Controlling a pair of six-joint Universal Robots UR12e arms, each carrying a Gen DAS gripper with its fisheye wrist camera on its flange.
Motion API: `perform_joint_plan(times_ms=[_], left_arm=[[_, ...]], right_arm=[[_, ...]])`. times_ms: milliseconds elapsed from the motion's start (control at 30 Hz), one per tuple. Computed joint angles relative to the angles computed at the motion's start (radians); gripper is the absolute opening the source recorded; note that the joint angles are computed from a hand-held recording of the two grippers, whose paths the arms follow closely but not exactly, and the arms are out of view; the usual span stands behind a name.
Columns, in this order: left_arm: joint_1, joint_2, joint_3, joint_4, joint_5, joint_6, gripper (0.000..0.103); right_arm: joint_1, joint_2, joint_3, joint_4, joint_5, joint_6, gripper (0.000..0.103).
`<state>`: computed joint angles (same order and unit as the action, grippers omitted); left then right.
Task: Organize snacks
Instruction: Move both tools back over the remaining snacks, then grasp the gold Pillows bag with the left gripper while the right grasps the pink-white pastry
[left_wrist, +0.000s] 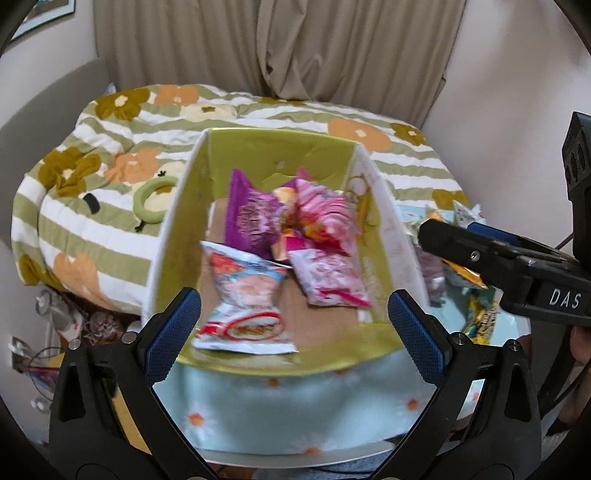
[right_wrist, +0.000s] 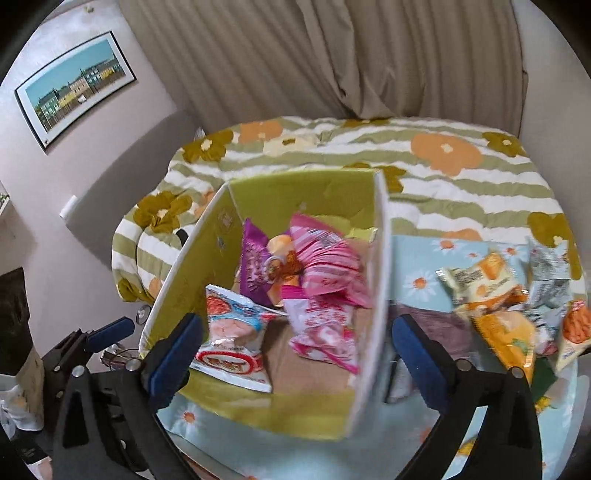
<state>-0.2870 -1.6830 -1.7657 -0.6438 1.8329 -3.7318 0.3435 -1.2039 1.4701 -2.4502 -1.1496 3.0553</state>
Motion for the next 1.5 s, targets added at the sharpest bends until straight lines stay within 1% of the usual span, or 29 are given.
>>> perform_joint_plan(times_ms=[167,300,400,467,600,667,700,800,933,1100,1200,1300,1400,1500], left_arm=[[-0.064,-0.040,0.057,-0.013,0.044,-0.042,0.101],[-0.106,-0.081,0.110,-0.021,0.047,-0.056,0.101],[-0.143,-0.123,0.160,-0.033,0.045,-0.058,0.101],[-0.159,-0.145,0.186,-0.037,0.038,-0.065,0.101],[-0.193,-0.195,0.243,-0.055,0.032,-0.077,0.101],[-0.209,-0.221,0.275,-0.071,0.023,-0.080,0.101],[-0.214,-0.232,0.287,-0.075,0.015,-0.079,0.101],[-0.224,-0.261,0.319,-0.085,-0.015,-0.071,0.101],[-0.230,-0.304,0.362,-0.106,-0.074,-0.056,0.101],[-0.227,-0.355,0.404,-0.131,-0.144,-0.018,0.101],[-0.222,-0.389,0.430,-0.145,-0.175,0.019,0.101],[-0.218,-0.422,0.453,-0.161,-0.199,0.059,0.101],[-0.217,-0.445,0.470,-0.170,-0.212,0.081,0.101],[-0.216,-0.468,0.488,-0.182,-0.222,0.098,0.100]], right_arm=[[-0.051,-0.041,0.051,-0.031,0.023,-0.030,0.102],[-0.106,-0.084,0.106,-0.057,0.037,-0.065,0.102],[-0.151,-0.117,0.150,-0.090,0.035,-0.100,0.102],[-0.178,-0.132,0.170,-0.099,0.030,-0.124,0.102],[-0.231,-0.150,0.190,-0.078,0.035,-0.175,0.102],[-0.252,-0.156,0.185,-0.028,0.000,-0.227,0.102],[-0.259,-0.158,0.188,-0.022,-0.022,-0.245,0.102],[-0.283,-0.162,0.205,-0.050,-0.044,-0.276,0.102],[-0.317,-0.162,0.219,-0.073,-0.046,-0.273,0.102],[-0.336,-0.137,0.211,-0.047,-0.037,-0.264,0.102],[-0.344,-0.117,0.213,-0.040,-0.032,-0.286,0.102],[-0.352,-0.098,0.213,-0.035,-0.021,-0.330,0.102],[-0.356,-0.075,0.207,-0.021,-0.017,-0.403,0.102],[-0.349,-0.047,0.186,0.029,-0.039,-0.489,0.102]])
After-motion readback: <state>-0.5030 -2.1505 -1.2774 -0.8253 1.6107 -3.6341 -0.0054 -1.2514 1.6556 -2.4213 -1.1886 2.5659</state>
